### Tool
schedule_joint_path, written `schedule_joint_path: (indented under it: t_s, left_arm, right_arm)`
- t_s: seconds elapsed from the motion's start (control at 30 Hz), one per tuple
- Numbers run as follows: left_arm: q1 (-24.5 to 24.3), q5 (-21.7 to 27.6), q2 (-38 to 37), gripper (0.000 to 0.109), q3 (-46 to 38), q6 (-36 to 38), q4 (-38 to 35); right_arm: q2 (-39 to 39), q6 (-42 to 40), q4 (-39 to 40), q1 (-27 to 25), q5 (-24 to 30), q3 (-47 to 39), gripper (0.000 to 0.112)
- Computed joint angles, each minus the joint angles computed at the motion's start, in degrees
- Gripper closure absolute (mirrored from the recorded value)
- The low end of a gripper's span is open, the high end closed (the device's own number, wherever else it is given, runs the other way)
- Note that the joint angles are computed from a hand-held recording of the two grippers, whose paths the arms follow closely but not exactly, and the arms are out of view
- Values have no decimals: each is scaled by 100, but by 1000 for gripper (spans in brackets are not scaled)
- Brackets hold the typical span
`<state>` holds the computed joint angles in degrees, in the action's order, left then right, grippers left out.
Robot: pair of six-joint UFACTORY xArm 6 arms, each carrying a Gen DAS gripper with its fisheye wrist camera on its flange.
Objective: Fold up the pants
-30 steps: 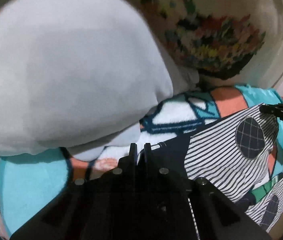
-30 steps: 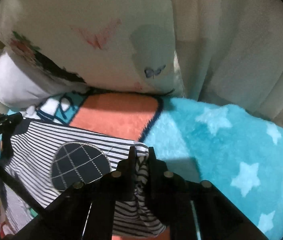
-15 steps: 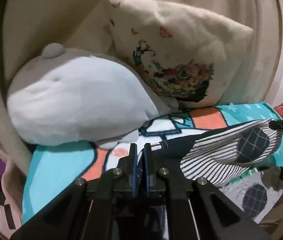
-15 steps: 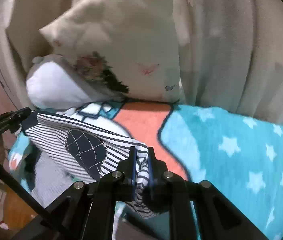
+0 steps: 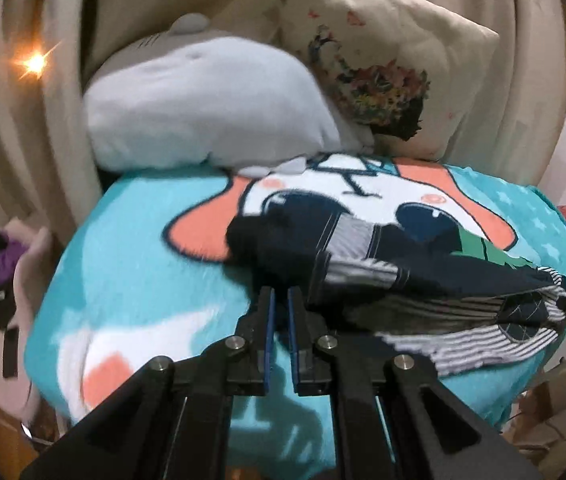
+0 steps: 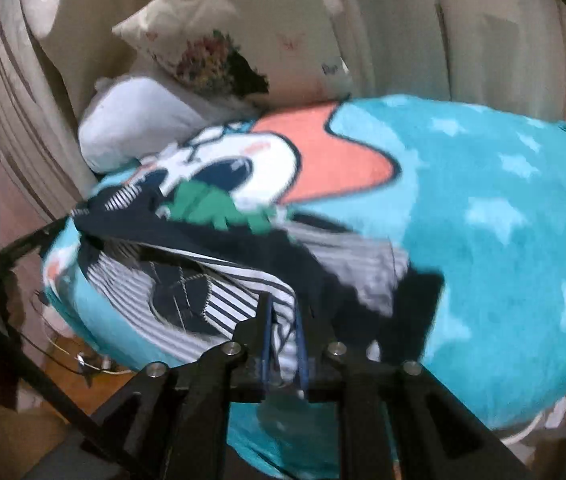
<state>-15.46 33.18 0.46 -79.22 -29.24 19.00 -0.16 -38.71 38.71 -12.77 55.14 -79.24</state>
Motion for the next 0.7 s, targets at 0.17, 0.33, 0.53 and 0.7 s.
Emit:
schedule_joint_path:
  t_s: [0.17,0.33,0.53,0.7]
  left_arm:
    - [33,-266,-444,102,379,-373,121]
    - [-83,-180,-94,82,-284,-178,174]
    - [-341,309,1042,69,-1482,-149,660]
    - [-470,980,1479,69,-1690,-76,618]
  right_arm:
    - [-569,-58,37,-103,-403,638,75]
    - [-835,97,225,-343,-927,762,62]
    - [-347,418,132,-253,-910,258,62]
    - [-189,284,79,-80,-749,218,62]
